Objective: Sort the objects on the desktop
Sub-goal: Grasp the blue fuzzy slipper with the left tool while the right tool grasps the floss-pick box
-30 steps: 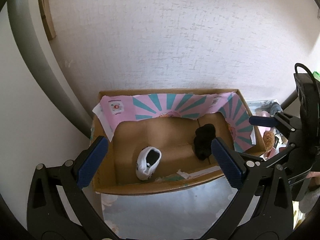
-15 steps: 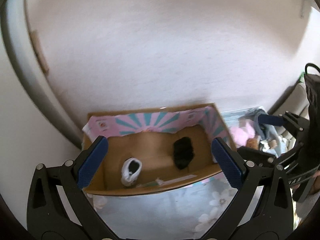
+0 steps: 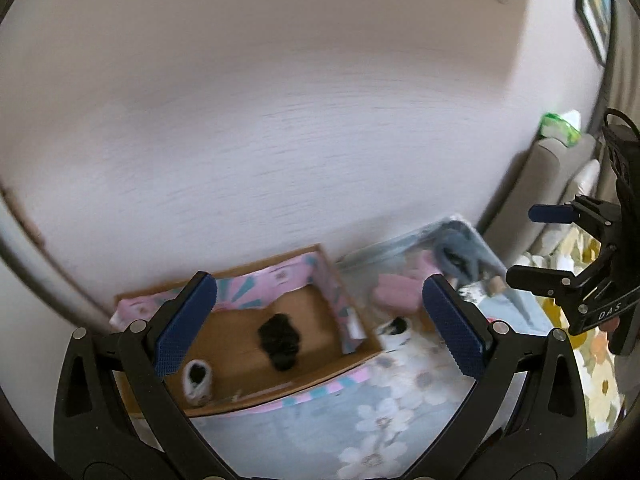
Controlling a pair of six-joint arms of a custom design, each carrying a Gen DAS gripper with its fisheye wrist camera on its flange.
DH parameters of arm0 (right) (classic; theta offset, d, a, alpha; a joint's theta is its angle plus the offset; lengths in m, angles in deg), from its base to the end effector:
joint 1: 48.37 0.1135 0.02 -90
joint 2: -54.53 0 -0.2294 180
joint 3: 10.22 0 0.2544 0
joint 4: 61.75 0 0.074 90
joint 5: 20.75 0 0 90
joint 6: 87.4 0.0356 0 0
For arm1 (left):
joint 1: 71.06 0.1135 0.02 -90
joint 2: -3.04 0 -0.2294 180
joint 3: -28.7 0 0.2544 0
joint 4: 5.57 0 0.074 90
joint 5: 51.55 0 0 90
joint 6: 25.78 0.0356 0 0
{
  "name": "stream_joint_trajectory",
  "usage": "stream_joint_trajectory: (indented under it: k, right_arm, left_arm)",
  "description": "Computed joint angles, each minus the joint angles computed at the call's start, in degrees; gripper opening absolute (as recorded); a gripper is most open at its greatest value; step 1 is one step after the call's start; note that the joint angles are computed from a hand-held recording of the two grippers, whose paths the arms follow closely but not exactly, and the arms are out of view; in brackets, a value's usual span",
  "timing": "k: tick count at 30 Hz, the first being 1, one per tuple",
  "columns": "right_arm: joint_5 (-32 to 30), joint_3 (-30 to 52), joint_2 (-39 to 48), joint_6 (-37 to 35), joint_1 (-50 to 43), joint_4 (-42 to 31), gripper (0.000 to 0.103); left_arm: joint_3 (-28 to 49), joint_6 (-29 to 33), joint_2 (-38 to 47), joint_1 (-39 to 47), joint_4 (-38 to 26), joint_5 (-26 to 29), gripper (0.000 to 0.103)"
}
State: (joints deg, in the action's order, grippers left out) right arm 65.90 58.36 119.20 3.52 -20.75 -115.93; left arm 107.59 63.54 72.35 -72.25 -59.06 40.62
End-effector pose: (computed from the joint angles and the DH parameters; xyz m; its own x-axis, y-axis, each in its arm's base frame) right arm 0.2167 0.1157 0.2539 -0.6893 -0.3426 -0.6384 -0.4849 0.8728 0.0552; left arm 0.2687 -0.0069 0.2945 -0.6939 0.0026 -0.7201 0.0398 0.9986 -0.0348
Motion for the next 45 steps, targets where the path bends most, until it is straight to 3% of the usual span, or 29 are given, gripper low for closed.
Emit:
stream_joint_trajectory:
  k: [5,10,20,27,33,39,41,43,45]
  right_arm:
    - [-5.45,-5.52,-8.07,-7.09,-11.0,-3.41,0.103]
    - [-10.89,-12.45,-13.35,-15.48,-21.41,-4.84,0.103]
    - [-21.27,-23.58,-10.86,-34.49,-36.9,-3.0,0.103]
    - [-22.92,-31.14,-1.1,-40.44,-36.18,9.93,0.103]
    - [-21.86,-33.71,8.53,-41.88,-32.26,20.79,0.103]
    - [-21.88,-32.64,15.55,-41.21,-30.16,26.04,0.103]
    - [-21.52,-32.08,17.31,-41.07,-29.37,27.33,0.103]
    - [-21.2,-31.99,18.26,-40.53,-28.12,28.81,0.103]
    - [-20.82,-32.15,18.91,-39.83,-26.73,30.38,0.103]
  left_arm:
    - [2.0,-1.92,3.91,-8.26,1.7,-3.39,0.103]
    - [6.48,-3.19,13.02,-15.66,4.04,-4.96,0.103]
    - [24.76,-1.49,43.01,-24.62,9.99,-2.83,0.103]
    - [42.61,-3.2,63.34,-23.39,8.64,-0.03,0.103]
    - [55.88,-3.66,74.04,-22.96,3.88,0.96,0.101]
    - [67.17,-5.58,81.8,-22.49,-1.44,3.28,0.1]
    - [67.16,-5.22,82.21,-22.41,-1.0,4.13,0.093]
    - [69.35,-4.68,83.78,-22.39,-2.32,4.75,0.076]
    - [70.97,-4.51,85.03,-22.33,-3.46,5.45,0.071]
